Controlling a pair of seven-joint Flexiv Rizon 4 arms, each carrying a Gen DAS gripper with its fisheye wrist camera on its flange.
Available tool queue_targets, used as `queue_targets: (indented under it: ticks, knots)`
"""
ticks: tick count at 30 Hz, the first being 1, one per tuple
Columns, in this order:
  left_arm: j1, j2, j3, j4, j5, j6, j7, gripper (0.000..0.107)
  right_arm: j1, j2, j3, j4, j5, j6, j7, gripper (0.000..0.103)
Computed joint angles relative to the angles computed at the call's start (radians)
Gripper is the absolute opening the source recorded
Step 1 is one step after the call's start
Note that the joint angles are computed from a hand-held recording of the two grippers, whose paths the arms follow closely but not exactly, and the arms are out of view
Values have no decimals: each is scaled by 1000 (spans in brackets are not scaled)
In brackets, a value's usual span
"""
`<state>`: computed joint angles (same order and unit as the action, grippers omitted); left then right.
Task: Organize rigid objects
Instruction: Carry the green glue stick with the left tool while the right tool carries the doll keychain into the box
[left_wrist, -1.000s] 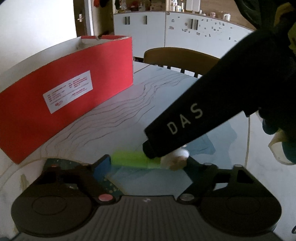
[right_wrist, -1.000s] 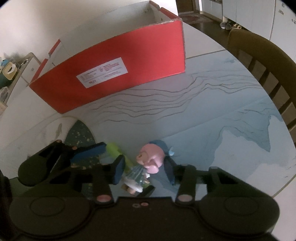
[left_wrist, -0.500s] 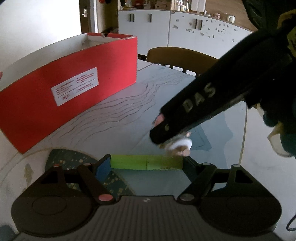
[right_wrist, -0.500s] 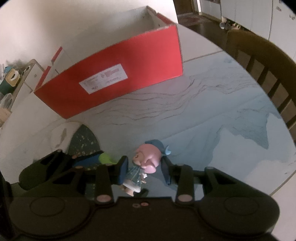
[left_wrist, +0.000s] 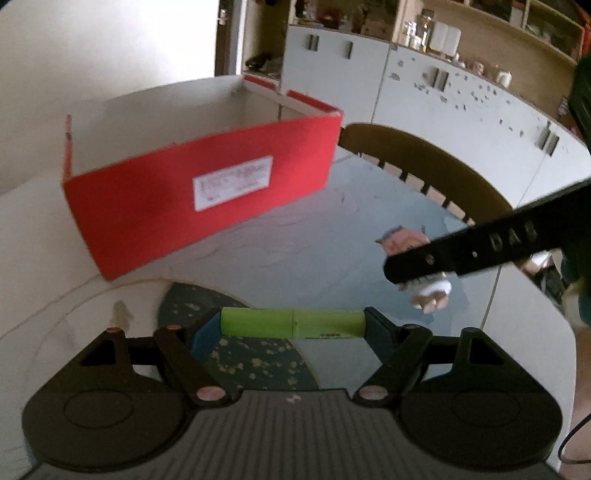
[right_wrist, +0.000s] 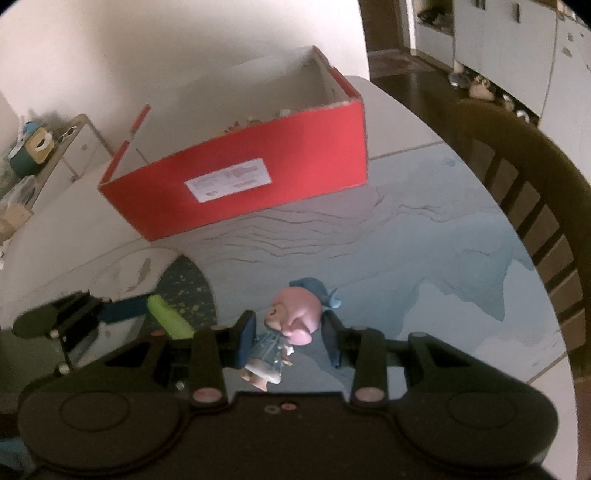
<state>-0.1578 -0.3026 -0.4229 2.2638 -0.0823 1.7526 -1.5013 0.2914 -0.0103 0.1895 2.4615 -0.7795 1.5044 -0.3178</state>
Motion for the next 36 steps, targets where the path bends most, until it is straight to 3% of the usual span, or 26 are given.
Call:
queue_targets:
  ticks: [11,15,19,25,29,36]
  knots:
    - [18,102,-7,-21,-101,-52,-2,82,-23,73,38,-10,-8,-14,-76,37]
    - [-58,111,85,-71,-120,-76,18,82,-36,83,45,-26,-14,-12,-106,37]
    - [-189,101,252,-157,-75,-130,-24,82,-41,82,46,-55,-11,-19,-146,37]
    - [-257,56,365,-304,2,-219,-94,82,-58,54,25,-116,-75,0,-178,37]
    - [-286,3,425,-426,78,-296,-155,82,-59,5,-6,-174,-134,14,-173,37]
    - [-271,-107,434,-617,117,-406,-212,82,-35,-84,-86,-279,-252,40,-147,37]
